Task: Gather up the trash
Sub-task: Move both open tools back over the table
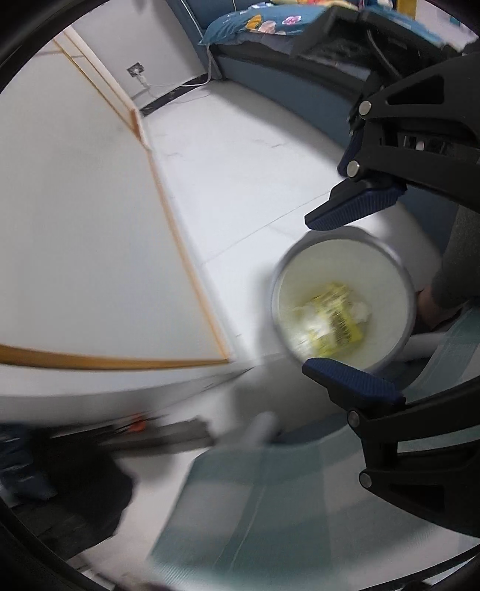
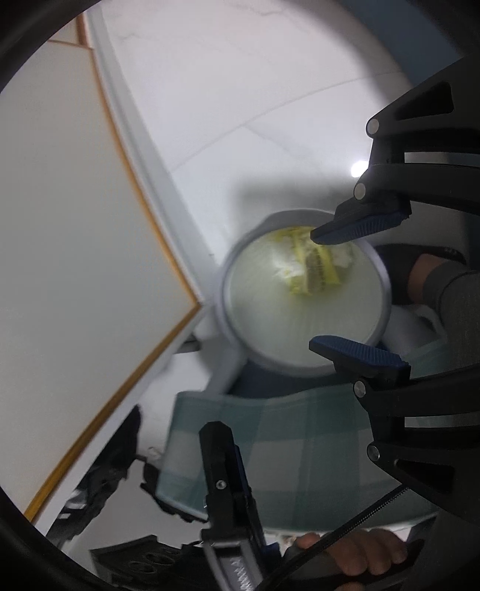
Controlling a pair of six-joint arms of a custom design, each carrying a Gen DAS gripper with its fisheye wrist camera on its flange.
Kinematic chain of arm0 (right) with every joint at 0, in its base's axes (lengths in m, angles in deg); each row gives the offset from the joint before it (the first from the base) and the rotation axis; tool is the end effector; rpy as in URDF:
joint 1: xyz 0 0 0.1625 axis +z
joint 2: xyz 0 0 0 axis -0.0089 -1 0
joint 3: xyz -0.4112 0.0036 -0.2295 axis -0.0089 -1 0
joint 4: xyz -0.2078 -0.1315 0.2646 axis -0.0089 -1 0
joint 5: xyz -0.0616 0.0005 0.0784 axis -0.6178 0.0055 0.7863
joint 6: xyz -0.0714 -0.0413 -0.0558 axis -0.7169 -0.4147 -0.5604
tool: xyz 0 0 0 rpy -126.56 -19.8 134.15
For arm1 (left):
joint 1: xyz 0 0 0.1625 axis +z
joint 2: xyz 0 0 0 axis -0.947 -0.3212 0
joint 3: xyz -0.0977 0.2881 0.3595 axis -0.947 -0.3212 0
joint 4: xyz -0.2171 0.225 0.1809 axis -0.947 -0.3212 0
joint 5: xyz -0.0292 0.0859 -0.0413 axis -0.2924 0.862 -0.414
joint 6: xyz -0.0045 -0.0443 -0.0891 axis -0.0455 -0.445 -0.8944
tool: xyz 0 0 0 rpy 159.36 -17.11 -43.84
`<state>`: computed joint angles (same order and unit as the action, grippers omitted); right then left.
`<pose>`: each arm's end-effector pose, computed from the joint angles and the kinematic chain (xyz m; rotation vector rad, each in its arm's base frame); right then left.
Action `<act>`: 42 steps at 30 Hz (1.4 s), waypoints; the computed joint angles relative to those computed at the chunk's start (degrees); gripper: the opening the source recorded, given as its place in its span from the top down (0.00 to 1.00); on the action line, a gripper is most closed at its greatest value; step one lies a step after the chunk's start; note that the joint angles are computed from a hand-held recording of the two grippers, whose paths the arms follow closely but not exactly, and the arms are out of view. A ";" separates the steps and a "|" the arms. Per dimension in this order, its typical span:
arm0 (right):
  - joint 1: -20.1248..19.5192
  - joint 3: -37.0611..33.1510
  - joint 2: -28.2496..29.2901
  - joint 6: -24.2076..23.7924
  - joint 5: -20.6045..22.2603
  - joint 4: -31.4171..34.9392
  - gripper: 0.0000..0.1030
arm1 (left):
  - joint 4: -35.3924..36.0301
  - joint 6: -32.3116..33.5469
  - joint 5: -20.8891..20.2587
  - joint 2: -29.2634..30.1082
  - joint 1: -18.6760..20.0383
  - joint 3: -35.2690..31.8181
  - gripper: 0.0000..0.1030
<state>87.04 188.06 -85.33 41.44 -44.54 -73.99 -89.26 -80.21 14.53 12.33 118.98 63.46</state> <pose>0.0633 -0.6082 0.2467 -0.1555 -2.7333 0.5402 -0.3405 -0.6358 0.1115 0.6431 2.5867 -0.0715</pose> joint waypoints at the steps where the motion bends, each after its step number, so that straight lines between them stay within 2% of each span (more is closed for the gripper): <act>1: 0.40 0.01 -0.47 -0.42 -0.06 -0.61 0.50 | -1.44 0.36 1.20 -0.62 -0.43 0.66 0.34; 4: 2.71 -0.34 -2.09 -2.32 -1.56 -2.83 0.47 | -4.90 0.52 3.46 -2.32 -1.17 1.98 0.32; 5: 3.81 -0.42 -2.42 -3.46 -2.62 -4.50 0.47 | -6.06 0.65 4.18 -2.83 -1.38 2.41 0.28; 8: 7.01 -0.96 -3.15 -6.61 -5.40 -9.30 0.38 | -12.39 1.84 8.07 -5.46 -2.32 5.42 0.20; 10: 9.04 -1.13 -3.40 -8.37 -6.32 -12.32 0.36 | -14.74 2.15 9.47 -6.87 -2.61 6.33 0.19; 19: 18.04 -3.96 -2.50 -15.95 -7.96 -21.17 0.24 | -24.62 4.01 16.84 -14.24 -4.23 12.21 0.12; 25: 23.13 -6.12 -0.48 -21.07 -6.74 -25.81 0.18 | -29.09 4.12 21.82 -18.69 -5.57 14.91 0.11; 31: 26.95 -6.56 1.43 -22.41 -2.02 -29.80 0.12 | -33.21 3.91 27.62 -25.35 -6.70 20.67 0.11; 38: 30.48 -10.08 6.23 -22.95 0.65 -27.62 0.07 | -33.83 2.28 32.12 -30.47 -5.86 24.26 0.10; 42: 32.07 -11.04 7.91 -22.61 1.35 -25.82 0.05 | -33.04 1.32 32.57 -32.21 -4.79 24.97 0.10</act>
